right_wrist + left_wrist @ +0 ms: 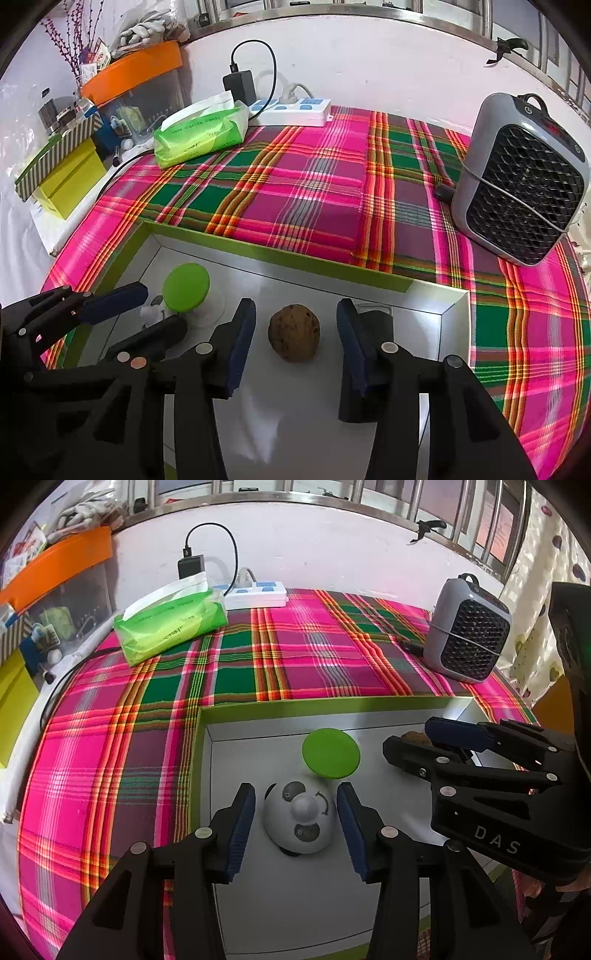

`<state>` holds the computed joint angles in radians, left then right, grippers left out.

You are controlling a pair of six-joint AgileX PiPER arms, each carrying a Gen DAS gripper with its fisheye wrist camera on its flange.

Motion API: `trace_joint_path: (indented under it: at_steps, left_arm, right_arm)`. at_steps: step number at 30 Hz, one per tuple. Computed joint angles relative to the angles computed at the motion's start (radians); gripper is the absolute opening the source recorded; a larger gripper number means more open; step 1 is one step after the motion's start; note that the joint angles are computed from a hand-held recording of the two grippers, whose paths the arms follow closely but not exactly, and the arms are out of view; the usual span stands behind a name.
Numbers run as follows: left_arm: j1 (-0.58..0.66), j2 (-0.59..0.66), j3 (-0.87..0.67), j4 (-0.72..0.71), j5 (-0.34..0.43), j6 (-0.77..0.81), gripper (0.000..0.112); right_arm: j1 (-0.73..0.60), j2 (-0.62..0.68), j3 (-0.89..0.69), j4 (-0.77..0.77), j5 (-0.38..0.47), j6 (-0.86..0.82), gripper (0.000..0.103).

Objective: Organize objects
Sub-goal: 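Carry the white gadget and walnut into the box and release them, then withdraw both grippers from the box toward the remaining items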

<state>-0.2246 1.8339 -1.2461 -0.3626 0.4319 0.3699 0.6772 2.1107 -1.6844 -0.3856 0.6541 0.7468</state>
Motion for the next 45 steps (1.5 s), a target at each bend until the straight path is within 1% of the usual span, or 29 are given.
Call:
trace_joint_path:
  at_steps: [3,12,20,24,29,32,37,41,45]
  left_arm:
    - [-0.005,-0.022,0.024,0.032,-0.025,-0.023,0.045]
    - [0.010,-0.099,0.098,-0.073,-0.038,0.081,0.047]
    - [0.032,-0.188,0.194,-0.173,-0.062,0.170,0.047]
    - [0.045,-0.244,0.258,-0.260,-0.072,0.257,0.047]
    - [0.064,-0.318,0.340,-0.382,-0.076,0.382,0.047]
    - [0.075,-0.351,0.384,-0.440,-0.071,0.448,0.047]
    - [0.094,-0.388,0.448,-0.520,-0.053,0.555,0.047]
    - [0.121,-0.408,0.495,-0.599,-0.021,0.651,0.047]
    - [0.146,-0.419,0.527,-0.649,0.021,0.724,0.047]
  right_arm:
    - [0.007,-0.010,0.008,-0.017,0.002,0.018,0.051]
    - [0.035,-0.070,0.077,-0.091,-0.012,0.106,0.054]
    - [0.081,-0.173,0.203,-0.204,-0.039,0.260,0.055]
    - [0.110,-0.223,0.270,-0.273,-0.046,0.350,0.055]
    - [0.165,-0.297,0.375,-0.396,-0.042,0.503,0.055]
    - [0.201,-0.338,0.440,-0.465,-0.028,0.599,0.055]
    - [0.252,-0.391,0.533,-0.537,0.002,0.712,0.055]
    - [0.307,-0.433,0.609,-0.596,0.047,0.809,0.055]
    - [0.333,-0.467,0.669,-0.614,0.060,0.864,0.055]
